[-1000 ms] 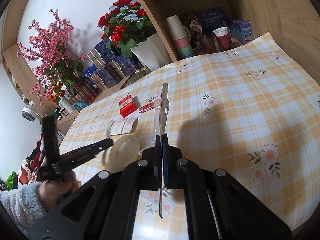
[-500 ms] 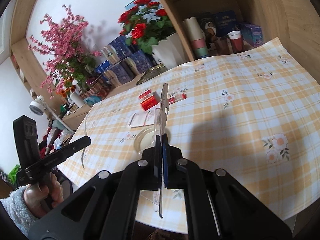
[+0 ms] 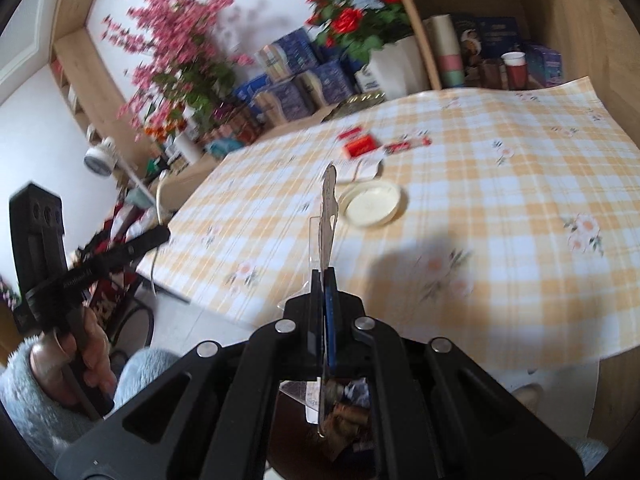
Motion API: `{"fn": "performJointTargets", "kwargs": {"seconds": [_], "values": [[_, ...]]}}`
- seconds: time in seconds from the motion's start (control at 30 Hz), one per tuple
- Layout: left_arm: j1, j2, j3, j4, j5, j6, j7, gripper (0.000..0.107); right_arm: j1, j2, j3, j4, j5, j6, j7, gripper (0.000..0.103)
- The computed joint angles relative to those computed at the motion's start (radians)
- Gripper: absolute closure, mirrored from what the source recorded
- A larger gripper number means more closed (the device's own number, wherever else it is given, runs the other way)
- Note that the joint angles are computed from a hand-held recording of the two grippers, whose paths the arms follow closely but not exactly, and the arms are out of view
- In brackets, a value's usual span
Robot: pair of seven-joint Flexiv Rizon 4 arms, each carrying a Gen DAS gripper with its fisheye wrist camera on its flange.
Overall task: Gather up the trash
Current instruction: 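Carry the blister pack over the bin and open the right tool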
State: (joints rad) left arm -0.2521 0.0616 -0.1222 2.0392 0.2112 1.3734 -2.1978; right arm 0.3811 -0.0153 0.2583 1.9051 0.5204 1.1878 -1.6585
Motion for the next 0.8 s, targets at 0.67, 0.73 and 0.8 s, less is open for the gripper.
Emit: {"fn": "performJointTargets", "kwargs": {"seconds": [0.67, 0.73, 0.8], "values": [[0.076, 0.225, -0.08, 0.254, 0.003, 0.02, -0.085, 0.092, 0.108, 0.08, 0.032, 0.177, -0.035, -0.156, 0.007, 0.097], [0.076, 0.228, -0.081, 0.264, -0.006, 0.026, -0.086, 0.092, 0.116, 0.081, 0.035, 0.179, -0.023, -0.17, -0.006, 0.097], [0.078, 0.23, -0.082, 0.27, -0.012, 0.028, -0.085, 0.092, 0.121, 0.074, 0.036, 0.176, -0.019, -0.18, -0.016, 0.098]]}}
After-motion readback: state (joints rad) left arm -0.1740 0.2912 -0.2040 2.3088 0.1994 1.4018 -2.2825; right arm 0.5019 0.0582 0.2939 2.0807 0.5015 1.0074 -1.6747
